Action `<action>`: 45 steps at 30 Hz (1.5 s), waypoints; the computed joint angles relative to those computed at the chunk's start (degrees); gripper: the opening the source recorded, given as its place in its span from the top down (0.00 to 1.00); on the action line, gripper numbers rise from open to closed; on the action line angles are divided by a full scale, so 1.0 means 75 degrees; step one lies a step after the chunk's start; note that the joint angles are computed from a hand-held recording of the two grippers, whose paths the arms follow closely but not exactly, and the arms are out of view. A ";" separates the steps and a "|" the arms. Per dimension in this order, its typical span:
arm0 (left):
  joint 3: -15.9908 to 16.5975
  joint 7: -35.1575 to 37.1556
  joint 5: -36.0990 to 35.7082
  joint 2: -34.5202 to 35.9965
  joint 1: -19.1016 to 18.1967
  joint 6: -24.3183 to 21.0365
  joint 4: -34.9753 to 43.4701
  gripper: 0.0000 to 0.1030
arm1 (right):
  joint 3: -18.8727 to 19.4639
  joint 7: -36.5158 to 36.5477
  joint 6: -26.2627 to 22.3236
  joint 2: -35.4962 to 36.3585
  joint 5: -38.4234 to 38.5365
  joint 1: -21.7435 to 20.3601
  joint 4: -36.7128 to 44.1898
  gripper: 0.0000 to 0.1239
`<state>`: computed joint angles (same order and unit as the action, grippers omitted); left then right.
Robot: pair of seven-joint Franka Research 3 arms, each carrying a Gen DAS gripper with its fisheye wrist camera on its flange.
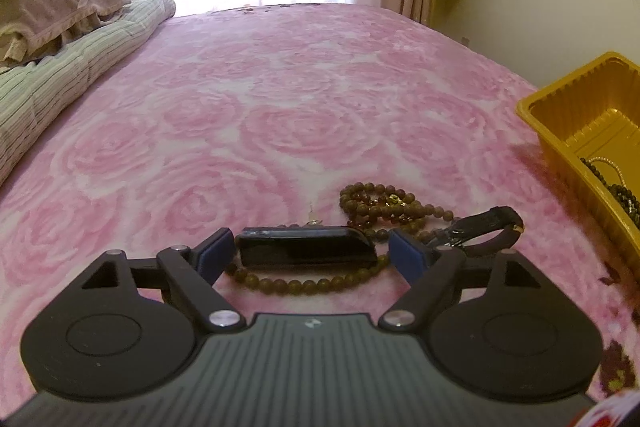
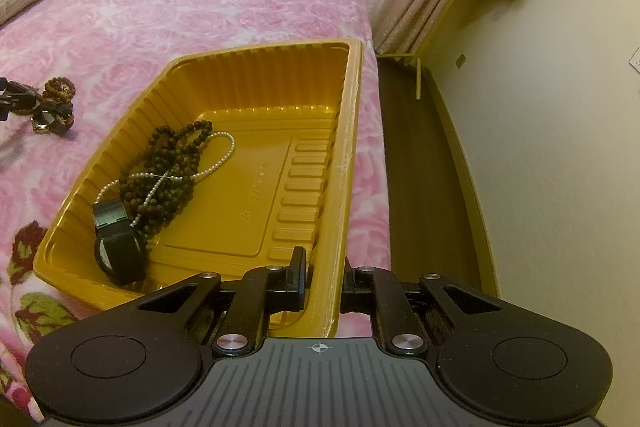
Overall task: Organize jewelry
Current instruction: 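Reach the left tool to the black bar-shaped piece and grasp it, then carry the black piece with the left tool and release it into the tray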
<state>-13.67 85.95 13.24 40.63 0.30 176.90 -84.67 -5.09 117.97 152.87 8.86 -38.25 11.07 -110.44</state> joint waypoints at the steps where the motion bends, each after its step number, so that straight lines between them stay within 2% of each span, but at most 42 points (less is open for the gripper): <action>1: 0.0060 -0.0021 0.0020 0.0024 -0.0055 -0.0055 0.0050 0.20 | -0.0002 0.0008 -0.0009 0.0010 -0.0002 0.0003 0.0008 0.90; 7: 0.0345 -0.0130 0.0144 0.0127 -0.0318 -0.0175 0.0236 0.21 | -0.0011 0.0007 -0.0008 0.0006 0.0000 0.0004 -0.0003 0.89; 8: 0.0388 -0.0161 0.0163 0.0134 -0.0352 -0.0189 0.0254 0.24 | -0.0011 0.0013 -0.0007 0.0003 -0.0002 0.0005 -0.0007 0.89; 13: 0.0348 -0.0153 0.0180 0.0054 -0.0311 -0.0257 0.0195 0.28 | -0.0008 -0.0009 -0.0003 0.0006 0.0007 0.0000 0.0001 0.89; 19: 0.0626 -0.0466 0.0331 -0.0394 -0.0429 0.0286 -0.0414 0.28 | -0.0014 0.0015 0.0012 0.0006 -0.0014 0.0004 -0.0007 0.89; 22: 0.0535 -0.0560 0.0395 -0.0707 -0.0319 0.0527 -0.0778 0.28 | -0.0018 0.0054 0.0026 -0.0003 -0.0056 0.0008 -0.0024 0.89; 25: 0.0183 -0.0487 0.0444 -0.0972 -0.0043 0.0686 -0.1104 0.28 | -0.0012 0.0044 0.0027 -0.0005 -0.0042 0.0002 -0.0027 0.89; 30: -0.0931 -0.0096 0.0342 -0.1245 0.0717 0.0705 -0.1494 0.28 | -0.0006 0.0047 0.0026 -0.0013 -0.0039 0.0001 -0.0031 0.89; 37: -0.3873 0.1411 -0.0131 -0.1002 0.2586 0.0425 -0.1868 0.28 | -0.0003 0.0034 0.0033 -0.0035 -0.0045 -0.0002 -0.0044 0.89; 41: -0.5091 0.2277 -0.0461 -0.0543 0.3110 0.0144 -0.1752 0.28 | 0.0008 0.0028 0.0032 -0.0053 -0.0043 -0.0006 -0.0049 0.89; 45: -0.5740 0.3017 -0.0710 -0.0124 0.3178 0.0004 -0.1553 0.28 | 0.0019 0.0039 0.0041 -0.0069 -0.0045 -0.0012 -0.0063 0.89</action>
